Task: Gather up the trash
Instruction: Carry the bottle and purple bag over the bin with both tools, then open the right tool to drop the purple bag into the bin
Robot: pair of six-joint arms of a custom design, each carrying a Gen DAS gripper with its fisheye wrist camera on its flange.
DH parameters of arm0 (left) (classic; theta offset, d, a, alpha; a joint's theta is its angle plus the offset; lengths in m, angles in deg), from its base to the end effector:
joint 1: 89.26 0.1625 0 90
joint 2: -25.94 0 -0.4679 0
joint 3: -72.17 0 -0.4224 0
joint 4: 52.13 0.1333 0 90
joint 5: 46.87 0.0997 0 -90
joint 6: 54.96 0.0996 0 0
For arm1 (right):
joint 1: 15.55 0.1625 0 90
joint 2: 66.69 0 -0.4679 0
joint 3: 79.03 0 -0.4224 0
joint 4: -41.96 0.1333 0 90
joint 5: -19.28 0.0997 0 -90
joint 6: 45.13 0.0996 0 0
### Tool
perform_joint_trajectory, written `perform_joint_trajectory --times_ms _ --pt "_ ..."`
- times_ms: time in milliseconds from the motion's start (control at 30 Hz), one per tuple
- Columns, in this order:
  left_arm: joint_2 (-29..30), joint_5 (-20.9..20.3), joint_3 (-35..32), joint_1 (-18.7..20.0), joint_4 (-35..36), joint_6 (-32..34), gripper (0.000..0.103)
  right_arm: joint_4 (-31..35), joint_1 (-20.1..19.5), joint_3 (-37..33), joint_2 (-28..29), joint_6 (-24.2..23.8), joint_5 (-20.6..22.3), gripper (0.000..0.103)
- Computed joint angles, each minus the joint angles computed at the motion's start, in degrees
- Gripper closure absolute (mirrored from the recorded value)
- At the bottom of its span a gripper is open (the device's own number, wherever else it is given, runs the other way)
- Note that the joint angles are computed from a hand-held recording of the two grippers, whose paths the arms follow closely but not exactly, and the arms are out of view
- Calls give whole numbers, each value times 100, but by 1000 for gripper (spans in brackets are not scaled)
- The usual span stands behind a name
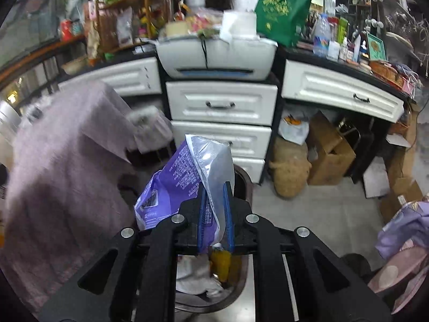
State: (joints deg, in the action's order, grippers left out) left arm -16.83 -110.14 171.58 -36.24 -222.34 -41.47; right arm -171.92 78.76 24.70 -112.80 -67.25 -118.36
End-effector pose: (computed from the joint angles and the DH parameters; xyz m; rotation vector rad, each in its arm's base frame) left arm -0.2804 -0.6685 0.0858 1.0261 2.4898 -0.6795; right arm 0.1085 -0.6458 0.2072 -0.1000 -2.0036 1.1112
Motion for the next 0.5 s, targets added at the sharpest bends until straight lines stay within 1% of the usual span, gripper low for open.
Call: perform_joint_trajectory --times_ms 100,133,167,200,233,267,367,500 --pt "96 3 -76 -5 127 -16 42 313 -169 22 10 308 52 89" --pt "127 6 -106 -5 172 -25 42 409 -232 19 28 428 72 83" --pt "162 6 -132 -5 216 -29 42 433 -253 8 51 470 49 69" --pt "198 17 -139 -13 229 -32 42 404 -272 4 79 492 38 61" --pt "229 31 -156 -17 248 -26 42 276 -288 23 109 482 47 44" --pt "270 50 -182 -20 276 -4 42 194 -291 39 125 493 42 35" --pt "349 90 -243 -24 365 27 42 172 -310 166 39 635 142 35" --pt "460 110 -331 -27 500 44 42 110 -271 312 -71 729 135 35"
